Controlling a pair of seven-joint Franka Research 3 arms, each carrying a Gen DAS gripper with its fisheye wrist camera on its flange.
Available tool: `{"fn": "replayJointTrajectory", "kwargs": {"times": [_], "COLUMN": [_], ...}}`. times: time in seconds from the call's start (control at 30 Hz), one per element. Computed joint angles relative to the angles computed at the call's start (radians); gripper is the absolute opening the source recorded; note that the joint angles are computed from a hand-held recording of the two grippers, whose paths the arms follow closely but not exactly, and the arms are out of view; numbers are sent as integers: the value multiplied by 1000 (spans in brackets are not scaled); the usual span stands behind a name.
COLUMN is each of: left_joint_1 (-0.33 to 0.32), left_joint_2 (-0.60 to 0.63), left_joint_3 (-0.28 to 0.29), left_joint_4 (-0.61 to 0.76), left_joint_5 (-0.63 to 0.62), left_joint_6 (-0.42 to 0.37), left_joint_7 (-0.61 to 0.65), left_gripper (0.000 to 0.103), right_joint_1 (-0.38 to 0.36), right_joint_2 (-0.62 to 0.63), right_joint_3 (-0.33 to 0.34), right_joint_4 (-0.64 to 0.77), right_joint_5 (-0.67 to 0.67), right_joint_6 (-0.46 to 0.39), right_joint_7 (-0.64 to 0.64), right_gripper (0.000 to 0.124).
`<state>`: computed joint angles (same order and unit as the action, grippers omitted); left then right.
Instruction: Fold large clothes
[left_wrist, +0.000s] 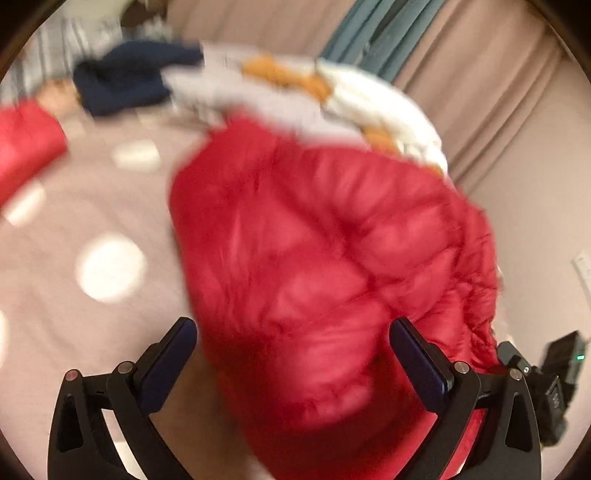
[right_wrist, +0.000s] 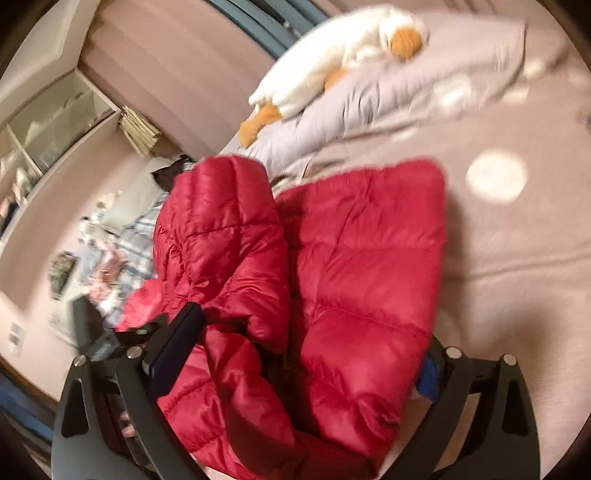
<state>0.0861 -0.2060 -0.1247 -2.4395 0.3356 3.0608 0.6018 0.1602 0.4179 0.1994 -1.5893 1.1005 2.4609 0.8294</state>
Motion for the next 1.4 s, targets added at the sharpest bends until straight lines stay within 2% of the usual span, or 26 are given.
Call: {"fn": "replayJointTrajectory", "kwargs": {"times": [0.03,0.1,0.17,0.23,0.27,0.3,0.33,0.37,0.4,0.43,0.47,0.5,0.53,0.6,0.67,0.7,0.77,0.8,0.87,0.9,0.97,1.03,1.13,1.27,1.37,1.4], "left_joint_1": [63,174,255,298,287,275,235,207,169,151,138,118,124,125,88,79,79,81,60,48,21,4,2,-4,-25,-31], "left_joint_2": [-29,-86,-105,-109,-101,-67,-38,-28,-30,-37,-42,-59,-52,-36,-4,15,36,41,29,21,-1,-38,-92,-183,-257,-283], "left_joint_3": [-52,-153,-237,-259,-260,-270,-246,-212,-175,-154,-141,-123,-129,-138,-115,-113,-122,-133,-128,-120,-96,-75,-79,-130,-139,-144], "left_joint_4": [0,-7,3,2,16,50,73,63,48,31,15,-6,-3,12,25,36,49,62,66,64,50,21,-3,-13,-36,-42], "left_joint_5": [116,216,314,380,390,400,370,343,294,284,286,282,311,370,380,397,490,558,602,605,584,541,525,534,530,522], "left_joint_6": [-7,8,32,39,3,-55,-119,-135,-145,-128,-108,-92,-86,-107,-126,-144,-164,-192,-233,-242,-250,-230,-229,-354,-381,-397], "left_joint_7": [-105,-203,-310,-350,-354,-361,-329,-297,-265,-273,-294,-301,-328,-355,-332,-339,-405,-450,-482,-495,-518,-550,-551,-556,-527,-521], "left_gripper": [103,103,103,102,99,86,78,70,69,68,68,67,67,67,67,67,68,68,68,68,68,68,68,68,68,68], "right_joint_1": [16,36,54,86,93,86,75,63,38,7,-16,-24,-25,7,77,104,94,67,31,31,37,50,54,0,-50,-47], "right_joint_2": [-22,-47,-65,-71,-73,-78,-79,-80,-81,-83,-85,-92,-86,-43,24,79,143,176,207,218,207,175,133,74,-7,-47], "right_joint_3": [-4,-6,-3,-4,4,31,58,80,114,144,153,145,129,74,-5,-47,-52,-30,-6,-15,-24,-33,-34,7,39,43], "right_joint_4": [-24,-49,-70,-84,-88,-99,-102,-101,-95,-85,-76,-75,-66,-32,22,74,132,159,192,218,218,186,149,115,48,-2], "right_joint_5": [-7,-21,-31,-72,-82,-58,-28,-1,55,123,176,190,172,61,-131,-244,-311,-295,-279,-298,-339,-387,-422,-325,-191,-151], "right_joint_6": [64,150,234,359,413,483,531,559,572,544,471,409,330,228,190,134,61,35,7,-16,-13,29,88,105,115,136], "right_joint_7": [-16,-43,-75,-101,-128,-203,-265,-310,-378,-449,-495,-500,-475,-367,-178,-52,39,44,72,125,164,163,165,137,37,1], "right_gripper": [100,100,100,101,101,102,102,102,102,103,103,102,102,95,85,81,82,85,88,88,88,88,87,89,89,89]}}
